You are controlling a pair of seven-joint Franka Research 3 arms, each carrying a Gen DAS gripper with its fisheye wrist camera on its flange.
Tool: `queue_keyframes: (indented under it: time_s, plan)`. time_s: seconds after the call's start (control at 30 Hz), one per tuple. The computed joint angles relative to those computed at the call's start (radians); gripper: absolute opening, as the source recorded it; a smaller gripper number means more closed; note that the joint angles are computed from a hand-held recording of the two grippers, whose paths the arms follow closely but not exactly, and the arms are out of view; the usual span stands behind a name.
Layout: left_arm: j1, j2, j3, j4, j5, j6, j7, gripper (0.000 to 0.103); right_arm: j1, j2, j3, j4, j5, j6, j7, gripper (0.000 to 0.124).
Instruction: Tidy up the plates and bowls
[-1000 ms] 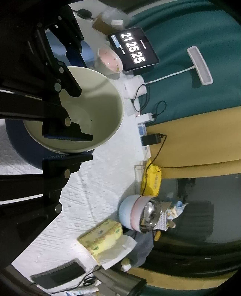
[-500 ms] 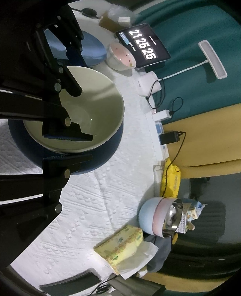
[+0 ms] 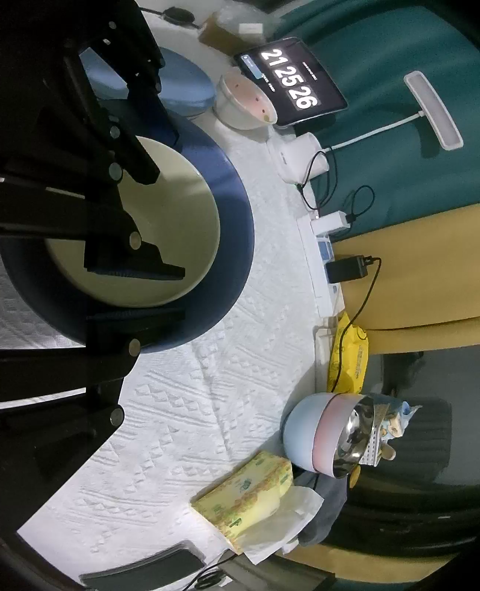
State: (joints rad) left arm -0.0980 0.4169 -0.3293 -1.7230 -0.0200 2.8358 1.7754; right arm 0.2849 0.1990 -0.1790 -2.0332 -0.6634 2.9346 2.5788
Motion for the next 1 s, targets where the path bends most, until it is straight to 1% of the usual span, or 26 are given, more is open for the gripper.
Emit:
queue_keyframes:
  time_s: [0.07, 0.17, 0.43, 0.5, 0.57, 0.6, 0.63, 0.83, 1.0]
  plan:
    - [0.005, -0.002, -0.003, 0.000, -0.005, 0.005, 0.001, 0.035, 0.005, -0.001, -0.007, 0.001, -0.014, 0.002, 0.014, 0.016]
    - [0.013, -0.004, -0.008, 0.002, -0.013, 0.004, 0.007, 0.035, 0.026, -0.010, -0.030, 0.009, -0.095, -0.015, 0.090, 0.016]
    - [0.041, -0.029, -0.028, -0.024, -0.056, 0.030, 0.040, 0.036, -0.015, -0.035, 0.015, 0.010, -0.157, -0.033, 0.129, 0.018]
    - [0.059, -0.035, -0.046, -0.030, -0.083, 0.038, 0.062, 0.037, -0.020, -0.040, 0.026, 0.011, -0.165, -0.035, 0.132, 0.018]
    - [0.072, -0.043, -0.056, -0.038, -0.107, 0.049, 0.080, 0.041, -0.024, -0.045, 0.036, 0.011, -0.173, -0.036, 0.135, 0.018]
    - [0.079, -0.046, -0.062, -0.041, -0.119, 0.055, 0.089, 0.045, -0.025, -0.047, 0.041, 0.013, -0.176, -0.036, 0.136, 0.018]
    - [0.089, -0.050, -0.070, -0.045, -0.136, 0.063, 0.100, 0.045, -0.025, -0.048, 0.044, 0.016, -0.181, -0.039, 0.137, 0.018]
    - [0.108, -0.067, -0.072, -0.060, -0.171, 0.088, 0.124, 0.046, -0.029, -0.046, 0.067, 0.036, -0.165, -0.051, 0.109, 0.019]
    - [0.135, -0.076, -0.081, -0.069, -0.204, 0.105, 0.152, 0.046, -0.015, -0.034, 0.076, 0.063, -0.148, -0.067, 0.082, 0.019]
